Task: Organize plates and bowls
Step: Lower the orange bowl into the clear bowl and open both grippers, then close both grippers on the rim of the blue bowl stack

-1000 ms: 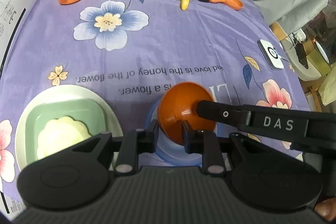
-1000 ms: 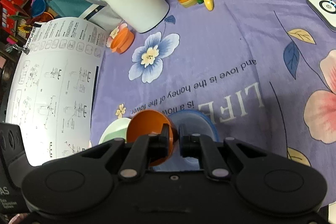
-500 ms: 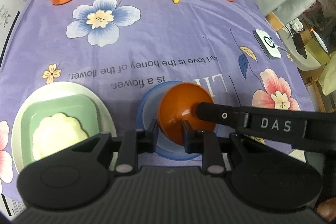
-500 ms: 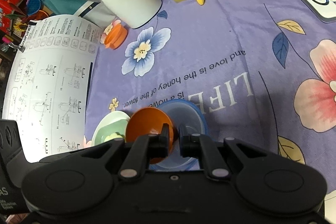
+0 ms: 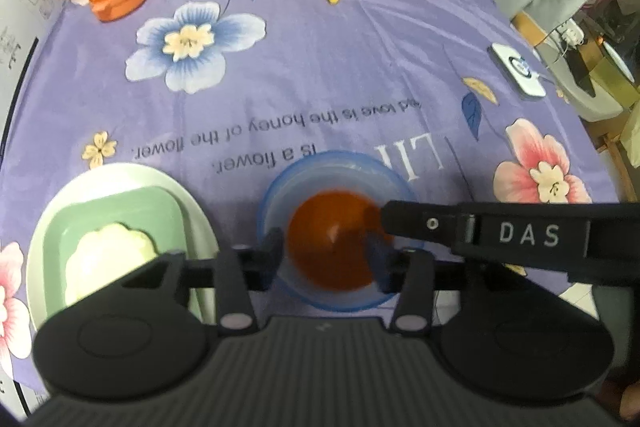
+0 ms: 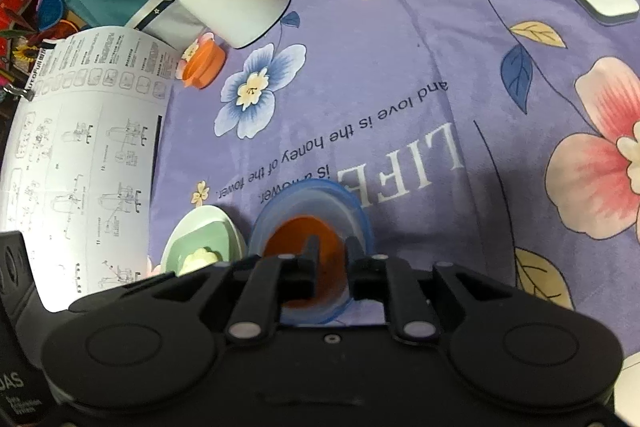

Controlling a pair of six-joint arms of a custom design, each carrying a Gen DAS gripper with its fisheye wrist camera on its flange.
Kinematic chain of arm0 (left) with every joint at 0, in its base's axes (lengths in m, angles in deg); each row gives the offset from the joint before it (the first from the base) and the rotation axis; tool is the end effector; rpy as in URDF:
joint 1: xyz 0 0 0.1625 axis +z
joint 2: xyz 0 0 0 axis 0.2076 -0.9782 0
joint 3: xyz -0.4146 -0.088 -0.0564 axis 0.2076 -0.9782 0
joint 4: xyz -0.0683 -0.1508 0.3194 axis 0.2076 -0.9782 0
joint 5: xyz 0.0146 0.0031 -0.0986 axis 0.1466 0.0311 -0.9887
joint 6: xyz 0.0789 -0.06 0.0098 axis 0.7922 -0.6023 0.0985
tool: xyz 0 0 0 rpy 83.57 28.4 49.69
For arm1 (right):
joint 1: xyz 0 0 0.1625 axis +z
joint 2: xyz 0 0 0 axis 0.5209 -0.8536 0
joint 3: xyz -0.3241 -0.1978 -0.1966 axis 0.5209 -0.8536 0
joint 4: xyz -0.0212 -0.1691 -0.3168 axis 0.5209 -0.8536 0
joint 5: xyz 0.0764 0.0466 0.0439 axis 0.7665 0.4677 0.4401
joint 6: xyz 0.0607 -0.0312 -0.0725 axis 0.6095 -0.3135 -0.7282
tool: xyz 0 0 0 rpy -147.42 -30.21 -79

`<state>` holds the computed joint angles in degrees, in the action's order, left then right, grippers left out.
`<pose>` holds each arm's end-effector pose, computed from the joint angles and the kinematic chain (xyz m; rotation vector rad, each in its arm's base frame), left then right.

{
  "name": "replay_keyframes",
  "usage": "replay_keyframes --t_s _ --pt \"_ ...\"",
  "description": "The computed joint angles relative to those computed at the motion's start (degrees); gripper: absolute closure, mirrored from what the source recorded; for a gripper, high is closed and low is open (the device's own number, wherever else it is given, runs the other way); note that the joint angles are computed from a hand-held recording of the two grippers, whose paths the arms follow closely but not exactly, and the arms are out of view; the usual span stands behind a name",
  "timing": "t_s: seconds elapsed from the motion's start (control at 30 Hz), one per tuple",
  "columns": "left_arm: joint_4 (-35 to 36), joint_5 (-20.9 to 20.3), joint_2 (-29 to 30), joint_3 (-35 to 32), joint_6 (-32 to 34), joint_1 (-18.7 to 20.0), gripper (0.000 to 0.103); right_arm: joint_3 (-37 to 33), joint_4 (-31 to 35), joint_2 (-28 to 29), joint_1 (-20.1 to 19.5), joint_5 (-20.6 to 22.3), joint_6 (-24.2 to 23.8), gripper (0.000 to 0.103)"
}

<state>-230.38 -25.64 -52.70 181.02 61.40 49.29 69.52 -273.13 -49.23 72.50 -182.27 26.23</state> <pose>-0.1353 -0.6061 0.1051 1.2493 2.4335 -0.0939 0.1928 -0.4798 0.0066 -0.7001 -2.4339 1.3236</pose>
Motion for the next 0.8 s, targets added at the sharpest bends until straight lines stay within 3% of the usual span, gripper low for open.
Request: replay_keyframes --t_s 0.07,0.13,0.27,0.33,0.6,0.8 --pt "-3.3 1.2 -0.5 1.5 1.2 -0.7 0.024 -0.1 -1.1 0.1 0.3 -0.5 -0.6 0.068" --pt "-8.5 1.5 -1.4 3.6 3.6 -1.4 0.012 0.0 -2.7 0.0 0.8 -0.9 -1.5 0.041" --pt "-13.3 0.1 -3.0 5.2 6.3 -1.9 0.0 -0.5 -5.4 0.2 2.2 -4.5 -3.3 0.017" --pt "-14.6 0.2 -3.1 5.4 6.9 -1.7 0.0 -0.5 -5.1 0.1 2.4 -5.9 -2.7 0.006" --pt "-9.2 1.4 -2.9 2.9 1.9 1.2 0.0 0.2 -0.6 0.4 1.5 -6.5 2.3 0.001" --pt "-6.4 -0.2 -3.0 2.0 0.3 2.8 0.0 -0.4 2.2 0.9 1.7 -7.1 4.3 0.001"
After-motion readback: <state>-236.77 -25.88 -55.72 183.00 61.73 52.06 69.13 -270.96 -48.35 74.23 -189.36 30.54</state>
